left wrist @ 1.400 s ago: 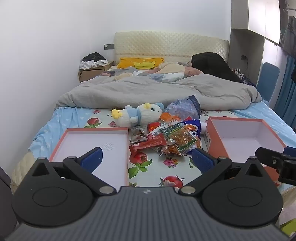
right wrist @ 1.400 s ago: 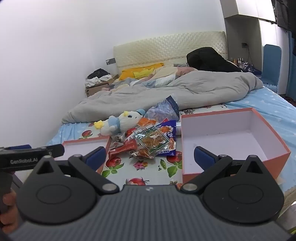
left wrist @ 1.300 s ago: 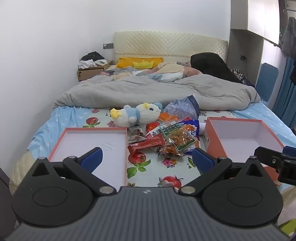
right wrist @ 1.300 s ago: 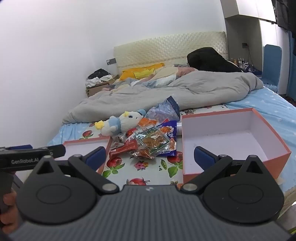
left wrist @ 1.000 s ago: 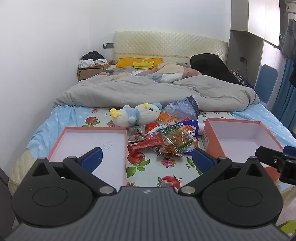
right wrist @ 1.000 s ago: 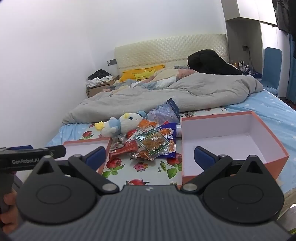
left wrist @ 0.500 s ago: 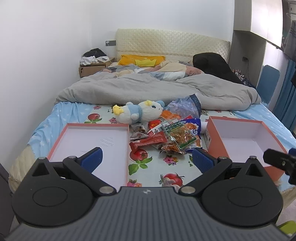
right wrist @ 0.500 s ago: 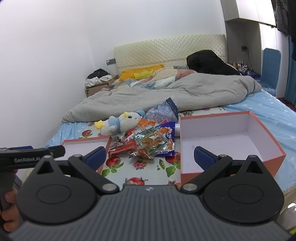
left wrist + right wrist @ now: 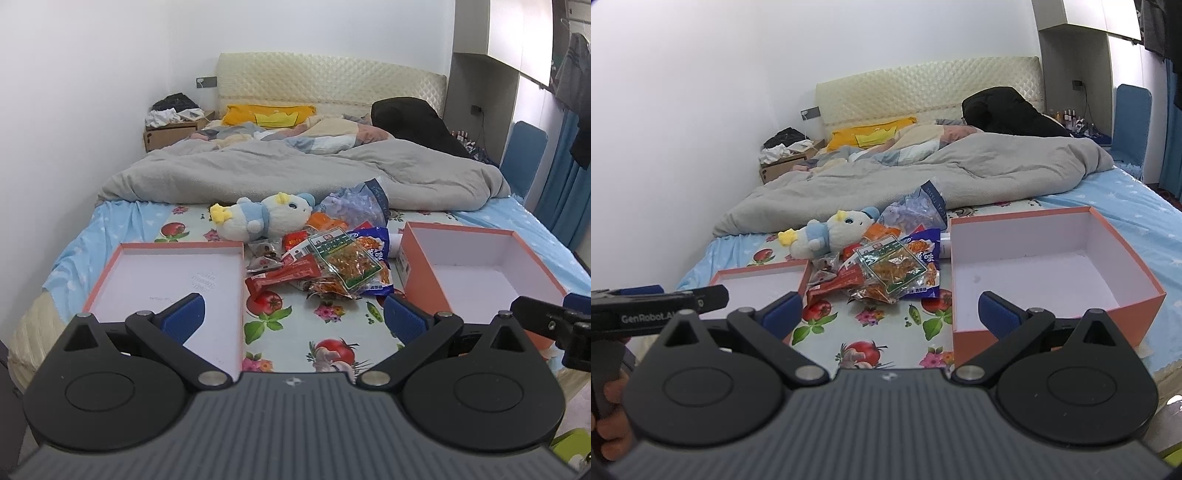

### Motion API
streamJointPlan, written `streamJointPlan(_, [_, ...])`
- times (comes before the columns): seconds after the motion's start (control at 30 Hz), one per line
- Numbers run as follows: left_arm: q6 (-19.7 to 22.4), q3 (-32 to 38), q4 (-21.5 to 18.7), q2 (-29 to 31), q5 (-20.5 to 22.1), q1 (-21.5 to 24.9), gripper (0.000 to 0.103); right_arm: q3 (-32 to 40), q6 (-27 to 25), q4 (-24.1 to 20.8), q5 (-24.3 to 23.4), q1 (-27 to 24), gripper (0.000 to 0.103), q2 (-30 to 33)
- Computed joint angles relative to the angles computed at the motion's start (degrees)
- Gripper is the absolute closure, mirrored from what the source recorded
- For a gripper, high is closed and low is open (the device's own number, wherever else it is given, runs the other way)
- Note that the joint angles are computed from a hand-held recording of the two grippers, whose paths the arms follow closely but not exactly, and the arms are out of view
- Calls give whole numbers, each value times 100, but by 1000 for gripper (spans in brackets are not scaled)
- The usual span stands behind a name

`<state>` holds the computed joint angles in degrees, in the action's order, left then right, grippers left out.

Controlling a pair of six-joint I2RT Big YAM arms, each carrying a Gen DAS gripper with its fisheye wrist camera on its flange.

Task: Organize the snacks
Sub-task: 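Move both tools toward the snack pile between the two pink boxes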

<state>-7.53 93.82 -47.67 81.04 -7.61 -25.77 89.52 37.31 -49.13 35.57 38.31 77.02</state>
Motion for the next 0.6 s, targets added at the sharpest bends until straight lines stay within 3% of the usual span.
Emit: streamJointPlan(0.6, [66,42,-12,24,73,41,0,120,65,-103,-13,9,0,102])
